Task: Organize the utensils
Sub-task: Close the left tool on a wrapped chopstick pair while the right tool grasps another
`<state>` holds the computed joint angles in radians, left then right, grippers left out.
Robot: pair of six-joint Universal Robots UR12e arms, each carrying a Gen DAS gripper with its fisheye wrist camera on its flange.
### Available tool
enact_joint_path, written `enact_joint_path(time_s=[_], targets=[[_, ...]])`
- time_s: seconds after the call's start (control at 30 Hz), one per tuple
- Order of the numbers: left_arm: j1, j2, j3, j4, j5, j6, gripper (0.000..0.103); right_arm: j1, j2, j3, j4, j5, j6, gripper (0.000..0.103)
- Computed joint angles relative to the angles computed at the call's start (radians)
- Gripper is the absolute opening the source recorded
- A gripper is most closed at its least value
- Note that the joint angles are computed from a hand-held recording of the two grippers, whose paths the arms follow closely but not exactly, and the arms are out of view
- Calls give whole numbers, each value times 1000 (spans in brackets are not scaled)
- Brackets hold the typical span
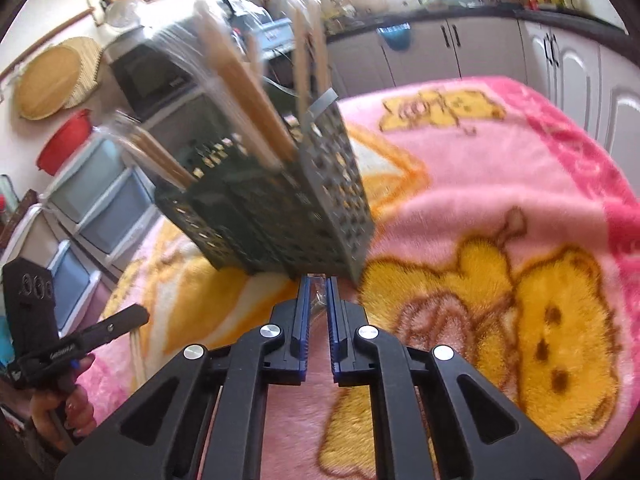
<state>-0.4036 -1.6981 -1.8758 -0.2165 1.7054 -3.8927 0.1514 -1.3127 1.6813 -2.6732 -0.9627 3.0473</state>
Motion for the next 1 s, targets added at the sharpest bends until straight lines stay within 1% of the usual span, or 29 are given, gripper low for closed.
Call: enact_joint_path(time_s=[0.27, 0.4, 0.57, 0.7, 1.0], targets=[[-3, 24, 16, 65, 42, 48, 3, 1, -54, 19, -116, 103, -42, 6], [-6, 28, 32, 86, 57, 79, 3, 8, -72, 22, -172, 133, -67, 6], [-10, 27, 52, 116, 70, 109, 3, 17, -88, 24, -225, 139, -99, 6], [-11, 26, 68, 138, 71, 131, 3, 18, -93, 26, -259, 141, -103, 5], [-13, 11, 117, 185, 69, 186, 3, 0, -92, 17, -343, 140, -49, 5]])
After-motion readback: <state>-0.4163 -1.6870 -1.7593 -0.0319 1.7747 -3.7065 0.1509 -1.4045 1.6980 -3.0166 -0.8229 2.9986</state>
